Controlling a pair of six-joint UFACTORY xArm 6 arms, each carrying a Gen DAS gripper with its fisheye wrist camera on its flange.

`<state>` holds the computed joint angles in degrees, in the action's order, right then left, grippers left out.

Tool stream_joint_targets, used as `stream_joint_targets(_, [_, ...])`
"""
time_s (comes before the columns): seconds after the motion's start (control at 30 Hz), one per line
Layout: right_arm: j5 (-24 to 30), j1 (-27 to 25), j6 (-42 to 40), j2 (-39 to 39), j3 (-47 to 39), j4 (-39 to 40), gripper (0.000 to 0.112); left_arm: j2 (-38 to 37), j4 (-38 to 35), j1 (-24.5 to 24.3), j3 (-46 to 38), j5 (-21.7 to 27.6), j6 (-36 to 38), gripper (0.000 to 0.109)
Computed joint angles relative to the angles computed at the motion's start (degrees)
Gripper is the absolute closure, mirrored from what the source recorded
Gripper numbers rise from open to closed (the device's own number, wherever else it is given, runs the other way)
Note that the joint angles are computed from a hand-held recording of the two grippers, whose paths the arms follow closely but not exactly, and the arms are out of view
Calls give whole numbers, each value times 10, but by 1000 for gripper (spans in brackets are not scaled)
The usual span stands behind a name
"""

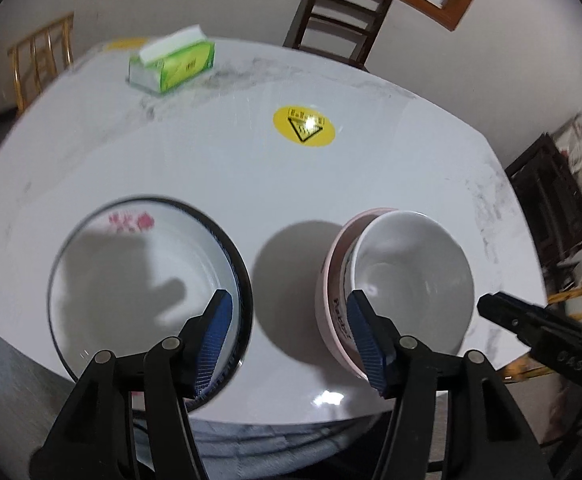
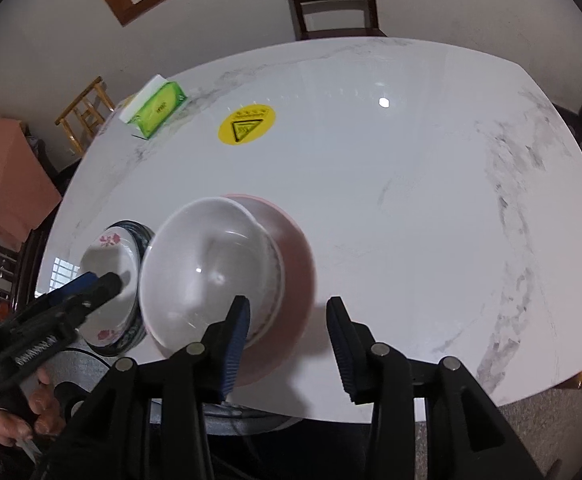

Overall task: Organize plates and bowls
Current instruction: 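Grasp the rim of the pink bowl with both grippers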

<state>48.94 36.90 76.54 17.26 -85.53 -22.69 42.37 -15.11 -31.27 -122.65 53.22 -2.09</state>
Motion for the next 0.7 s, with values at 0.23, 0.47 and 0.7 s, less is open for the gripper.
stream_joint_targets(0.23, [-12,-3,34,-22,39,12,72,48,-87,20,-79,91,-30,55])
stream_joint_targets(0.47, [-22,-11,29,-15,47,36,72,88,-85,22,-145,141,-85,62])
stream_joint_targets(0.7, [-18,-14,13,7,34,55,72,144,-70,20,-231,184,-99,72])
